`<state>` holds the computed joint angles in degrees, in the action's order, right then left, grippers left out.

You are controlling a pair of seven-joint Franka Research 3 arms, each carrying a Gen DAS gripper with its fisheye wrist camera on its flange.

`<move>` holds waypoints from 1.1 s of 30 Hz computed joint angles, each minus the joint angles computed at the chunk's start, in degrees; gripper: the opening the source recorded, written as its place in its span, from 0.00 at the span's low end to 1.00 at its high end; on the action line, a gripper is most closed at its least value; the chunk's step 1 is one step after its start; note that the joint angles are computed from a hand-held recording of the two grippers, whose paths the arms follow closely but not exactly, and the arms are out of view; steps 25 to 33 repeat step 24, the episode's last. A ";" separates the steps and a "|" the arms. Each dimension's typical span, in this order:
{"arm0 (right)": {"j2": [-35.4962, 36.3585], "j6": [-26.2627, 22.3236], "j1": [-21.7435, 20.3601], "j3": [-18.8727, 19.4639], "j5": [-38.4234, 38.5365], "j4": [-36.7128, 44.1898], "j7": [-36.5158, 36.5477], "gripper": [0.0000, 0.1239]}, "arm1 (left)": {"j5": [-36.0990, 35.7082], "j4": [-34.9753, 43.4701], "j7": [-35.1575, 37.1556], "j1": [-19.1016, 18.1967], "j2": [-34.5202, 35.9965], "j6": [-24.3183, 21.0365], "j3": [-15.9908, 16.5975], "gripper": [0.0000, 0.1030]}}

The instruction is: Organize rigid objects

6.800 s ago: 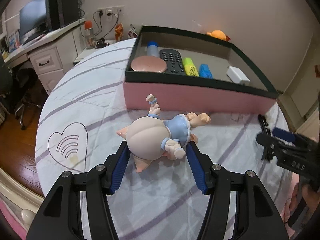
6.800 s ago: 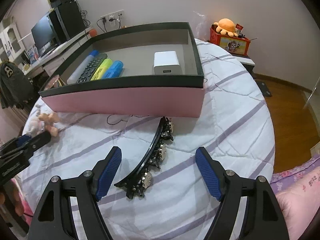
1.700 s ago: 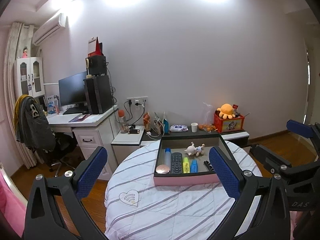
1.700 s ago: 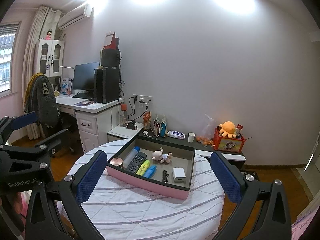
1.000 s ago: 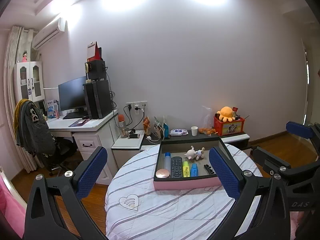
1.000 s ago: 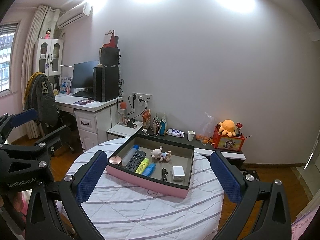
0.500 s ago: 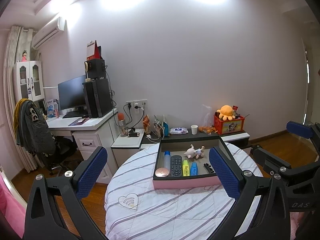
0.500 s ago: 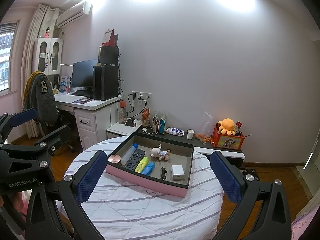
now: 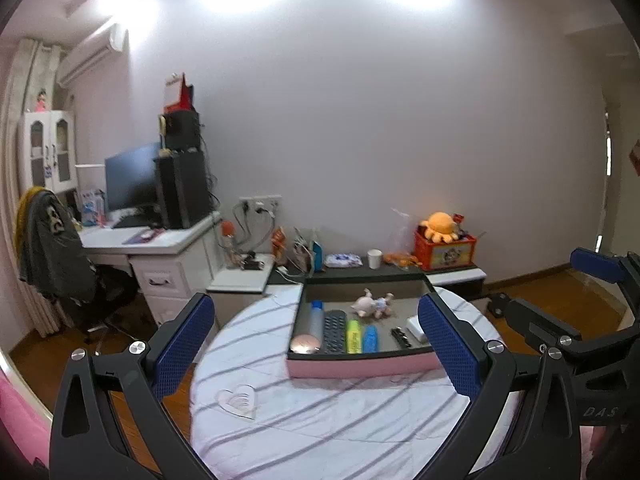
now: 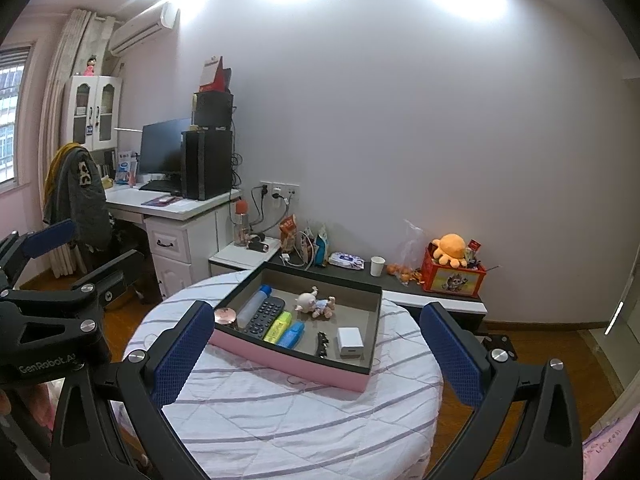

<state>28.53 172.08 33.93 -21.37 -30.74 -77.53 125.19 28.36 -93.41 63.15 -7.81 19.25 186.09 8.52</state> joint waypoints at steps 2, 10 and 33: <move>-0.09 -1.30 0.05 -0.18 -0.23 0.14 -0.14 0.83 | -0.77 1.22 1.59 2.35 0.94 -1.19 -3.46 1.00; 0.83 -4.04 -3.66 2.83 1.78 1.66 -1.89 0.83 | -4.75 4.99 7.86 7.06 3.88 -4.96 -11.54 1.00; 1.54 -3.52 -4.38 3.15 3.44 2.44 -2.95 0.83 | -3.28 5.98 5.68 3.56 4.56 -3.94 -6.95 1.00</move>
